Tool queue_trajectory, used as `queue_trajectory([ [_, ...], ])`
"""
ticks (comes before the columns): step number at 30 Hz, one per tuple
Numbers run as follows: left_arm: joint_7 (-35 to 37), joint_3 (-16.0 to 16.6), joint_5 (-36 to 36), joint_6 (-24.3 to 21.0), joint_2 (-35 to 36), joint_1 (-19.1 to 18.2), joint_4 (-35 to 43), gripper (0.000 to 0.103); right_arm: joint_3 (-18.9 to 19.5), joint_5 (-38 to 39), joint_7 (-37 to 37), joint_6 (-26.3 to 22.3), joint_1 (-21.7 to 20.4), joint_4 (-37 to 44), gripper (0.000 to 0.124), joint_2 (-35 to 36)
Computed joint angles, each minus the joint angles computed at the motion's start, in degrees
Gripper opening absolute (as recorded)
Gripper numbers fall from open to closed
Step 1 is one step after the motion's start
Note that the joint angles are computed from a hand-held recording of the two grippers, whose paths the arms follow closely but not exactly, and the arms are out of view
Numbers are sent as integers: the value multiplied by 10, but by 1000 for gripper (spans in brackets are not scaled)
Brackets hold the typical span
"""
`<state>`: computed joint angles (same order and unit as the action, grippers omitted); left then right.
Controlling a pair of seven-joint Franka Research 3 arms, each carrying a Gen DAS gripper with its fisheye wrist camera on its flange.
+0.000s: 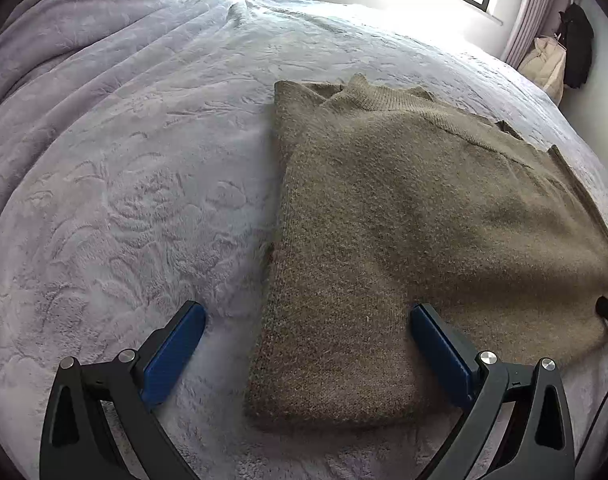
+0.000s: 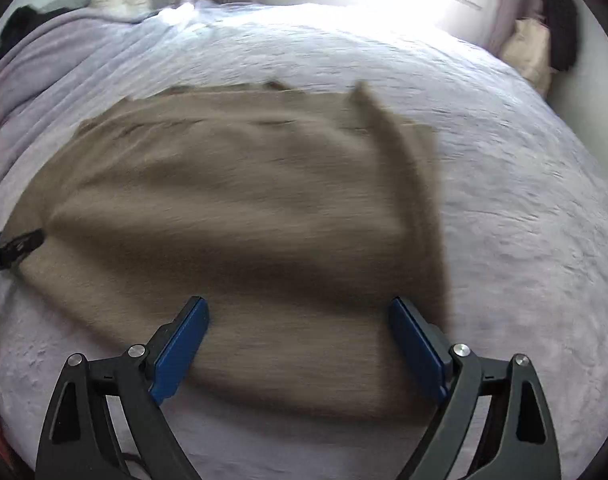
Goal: Fold small clothes
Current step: 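Press and smooth the flipped sweater body with both open grippers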
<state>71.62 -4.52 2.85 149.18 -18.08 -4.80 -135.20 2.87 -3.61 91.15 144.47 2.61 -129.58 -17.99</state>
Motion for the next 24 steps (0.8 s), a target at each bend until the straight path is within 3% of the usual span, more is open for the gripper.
queue_trajectory([
  [4,-21,-10,22,14,-3,8,-9,103,-3,-13,49,-28,-21,30,93,3],
  [10,-24,-7,25,8,-3,4,-7,103,3,10,-3,4,18,67,93,31],
  [12,-29,-9,25,-15,1,4,9,103,11,12,-24,0,36,103,93,68],
  [18,-28,-14,9,-29,45,-4,103,103,14,3,-19,-64,77,210,93,166],
  [24,35,-34,-24,-74,165,-25,234,103,-11,20,-32,-72,87,246,94,217],
])
